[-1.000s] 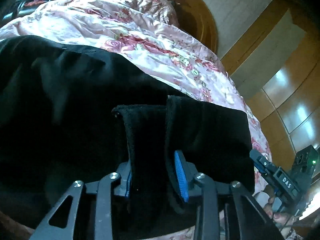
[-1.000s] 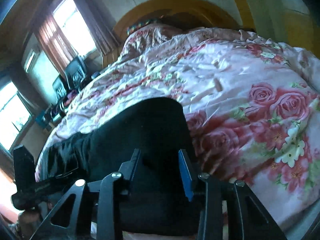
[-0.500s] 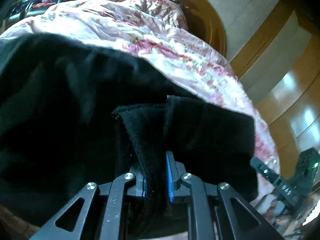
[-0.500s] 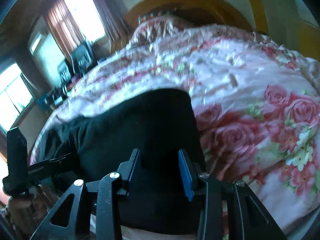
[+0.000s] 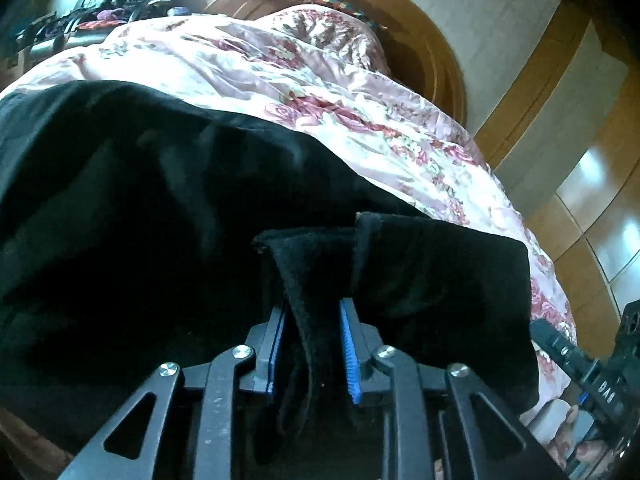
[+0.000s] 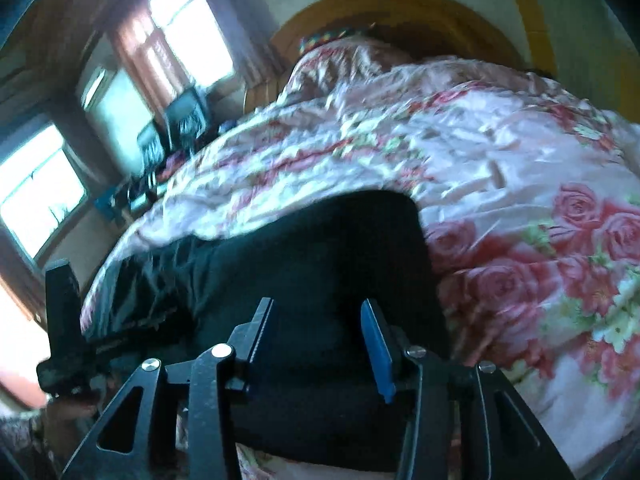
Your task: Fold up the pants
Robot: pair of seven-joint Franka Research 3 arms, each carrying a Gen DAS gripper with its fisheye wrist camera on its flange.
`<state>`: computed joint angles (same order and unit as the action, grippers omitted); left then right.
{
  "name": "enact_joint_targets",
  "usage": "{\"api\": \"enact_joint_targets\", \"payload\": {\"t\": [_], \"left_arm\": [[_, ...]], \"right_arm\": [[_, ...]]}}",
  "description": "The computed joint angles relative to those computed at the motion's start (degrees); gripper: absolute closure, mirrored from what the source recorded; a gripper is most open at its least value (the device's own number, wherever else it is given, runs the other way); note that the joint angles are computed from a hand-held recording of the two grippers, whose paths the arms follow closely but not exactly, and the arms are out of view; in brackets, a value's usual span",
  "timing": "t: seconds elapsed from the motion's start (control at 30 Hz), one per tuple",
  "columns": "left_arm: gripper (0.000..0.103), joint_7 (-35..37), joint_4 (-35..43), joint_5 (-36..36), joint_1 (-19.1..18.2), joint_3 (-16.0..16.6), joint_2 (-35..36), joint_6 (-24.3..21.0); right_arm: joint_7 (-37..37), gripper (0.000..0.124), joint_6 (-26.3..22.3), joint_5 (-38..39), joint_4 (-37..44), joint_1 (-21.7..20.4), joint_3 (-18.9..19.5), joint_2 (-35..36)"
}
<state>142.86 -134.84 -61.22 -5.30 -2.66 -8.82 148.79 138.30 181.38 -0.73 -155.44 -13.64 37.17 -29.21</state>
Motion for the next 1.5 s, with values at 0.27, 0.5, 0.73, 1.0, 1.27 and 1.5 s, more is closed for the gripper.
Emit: {"api": "enact_joint_targets", "payload": {"t": [0.27, 0.5, 0.73, 1.0, 1.27, 1.5], "left_arm": [[0.074, 4.59, 1.13, 1.77, -0.36, -0.52, 0.21, -0.89], [0.068, -5.81, 1.68, 2.54, 3.99, 3.23, -1.61, 0.44], [0.032, -22.24, -2.02, 4.83, 7.65, 5.44, -3.21, 15.92], [0.025, -43.51, -4.65, 16.96, 11.19, 8.59, -2.3, 20.97], [0.022, -42.64, -1.85, 8.37, 12.74, 11.41, 2.52, 15.86], [0.023, -20.24, 0.6, -9.91, 14.3, 9.03, 2.73, 13.3]], "right_arm": [[5.8, 0.081, -10.03, -6.23, 1.5, -4.88, 3.2, -2.88], [8.39, 0.08, -0.75, -9.07, -0.2, -5.43, 3.77, -5.33], [-1.42, 0.079, 2.38, -6.85, 2.94, 0.96, 0.37, 3.33], [-6.41, 0.076, 4.23, 0.82, 1.75, 8.5, -5.88, 7.44], [-10.72, 0.068, 3.96, 4.21, 2.35, 7.27, -3.76, 8.04], [-12.37, 0.068, 4.26, 6.17, 2.28, 8.02, -4.21, 8.33]]}}
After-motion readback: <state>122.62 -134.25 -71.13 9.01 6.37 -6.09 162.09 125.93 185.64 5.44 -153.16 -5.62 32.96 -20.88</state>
